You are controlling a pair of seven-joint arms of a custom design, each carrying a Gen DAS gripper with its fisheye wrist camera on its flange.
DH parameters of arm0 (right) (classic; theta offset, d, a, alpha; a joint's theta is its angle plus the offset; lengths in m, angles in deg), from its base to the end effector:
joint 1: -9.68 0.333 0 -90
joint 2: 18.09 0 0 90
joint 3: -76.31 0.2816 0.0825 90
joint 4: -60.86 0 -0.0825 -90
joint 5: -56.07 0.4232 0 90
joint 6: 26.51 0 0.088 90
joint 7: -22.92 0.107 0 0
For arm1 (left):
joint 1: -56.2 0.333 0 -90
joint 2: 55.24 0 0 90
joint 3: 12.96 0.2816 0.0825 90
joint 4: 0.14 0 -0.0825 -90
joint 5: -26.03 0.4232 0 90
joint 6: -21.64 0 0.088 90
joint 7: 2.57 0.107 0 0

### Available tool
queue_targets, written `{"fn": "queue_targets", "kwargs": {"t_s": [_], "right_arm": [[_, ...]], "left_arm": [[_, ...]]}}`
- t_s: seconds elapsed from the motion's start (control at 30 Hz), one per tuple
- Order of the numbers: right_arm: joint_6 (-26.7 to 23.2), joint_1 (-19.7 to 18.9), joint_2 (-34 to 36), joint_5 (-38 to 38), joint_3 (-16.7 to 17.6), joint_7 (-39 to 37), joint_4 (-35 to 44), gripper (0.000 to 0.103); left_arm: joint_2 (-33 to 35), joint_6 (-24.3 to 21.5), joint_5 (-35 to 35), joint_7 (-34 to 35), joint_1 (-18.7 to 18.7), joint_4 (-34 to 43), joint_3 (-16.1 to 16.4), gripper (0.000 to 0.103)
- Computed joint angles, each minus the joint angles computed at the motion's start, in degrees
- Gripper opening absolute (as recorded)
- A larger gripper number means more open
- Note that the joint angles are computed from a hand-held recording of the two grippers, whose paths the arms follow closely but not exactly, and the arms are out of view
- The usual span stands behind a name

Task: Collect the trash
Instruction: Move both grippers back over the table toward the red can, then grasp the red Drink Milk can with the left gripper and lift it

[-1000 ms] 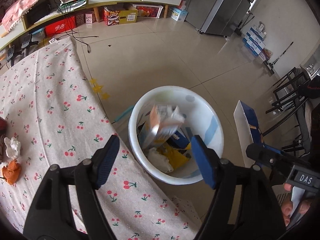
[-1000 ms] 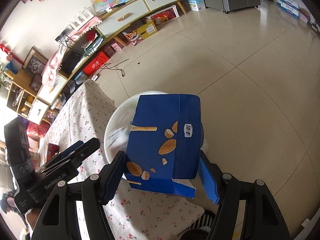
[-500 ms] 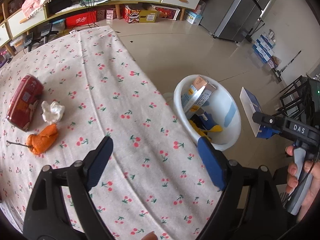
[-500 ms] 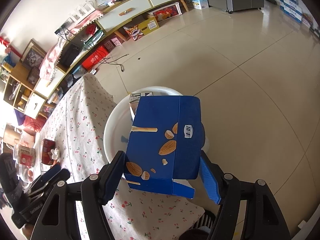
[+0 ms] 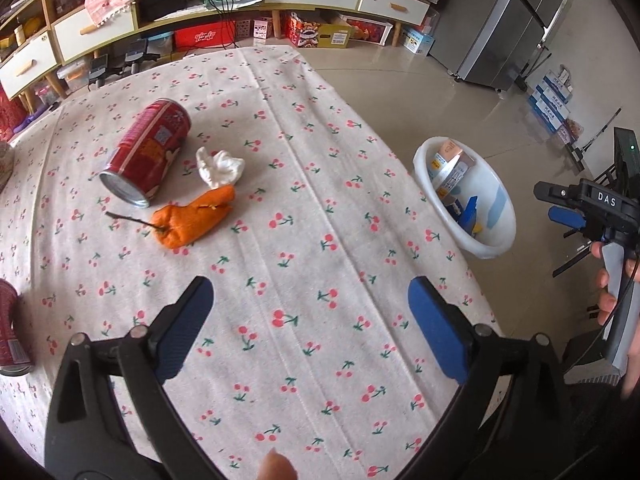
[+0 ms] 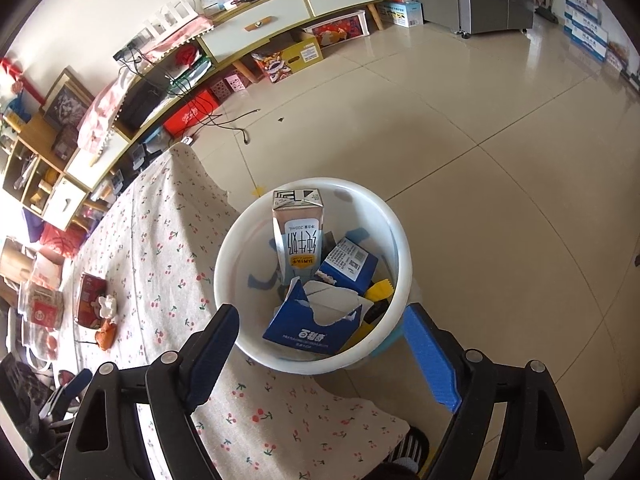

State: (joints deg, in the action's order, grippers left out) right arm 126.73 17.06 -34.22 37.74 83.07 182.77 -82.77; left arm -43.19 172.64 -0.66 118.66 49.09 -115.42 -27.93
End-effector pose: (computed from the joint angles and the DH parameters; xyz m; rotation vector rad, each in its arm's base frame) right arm 0.4943 0.1333 0.3736 -1.1174 2.4516 -0.3584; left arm 0.6060 -0.2294 0.3392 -1.4456 2.5829 -0.8081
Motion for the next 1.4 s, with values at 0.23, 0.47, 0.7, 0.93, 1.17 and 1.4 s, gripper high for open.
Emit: {"fn": "queue_targets", "kwargs": {"t_s": [0.23, 0.47, 0.7, 0.93, 1.17, 1.4], "right_arm": [[-1.52, 1.18, 1.18, -0.57, 0.71, -0.14, 2.13, 0.086], [-2.56, 3.25, 5.25, -0.54, 0.59, -1.17, 6.68, 0.087], [-4.5, 6.35, 11.68, -1.11, 0.13, -2.86, 14.23, 0.087], [-7.19, 10.13, 20.15, -0.42, -0.99, -5.8, 24.29, 0.087], [-9.06, 13.63, 28.84, 2.14, -2.05, -9.48, 34.8, 0.087], [-11.84, 16.46, 39.35, 6.61, -2.67, -14.13, 47.61, 0.087]], "left_arm": [[-2.22, 0.03, 0.71, 0.16, 1.6, -2.49, 1.9, 0.098], [-3.06, 0.45, 2.68, -0.5, 3.34, -3.11, 3.68, 0.098], [-2.61, -0.21, 6.82, -3.73, 5.21, -1.67, 5.61, 0.098], [-1.58, -0.51, 9.74, -5.55, 7.67, 0.43, 6.79, 0.098], [1.25, -1.66, 10.97, -9.21, 10.09, 3.32, 7.95, 0.098], [3.56, -3.16, 8.48, -11.51, 12.92, 6.19, 7.71, 0.098]]}}
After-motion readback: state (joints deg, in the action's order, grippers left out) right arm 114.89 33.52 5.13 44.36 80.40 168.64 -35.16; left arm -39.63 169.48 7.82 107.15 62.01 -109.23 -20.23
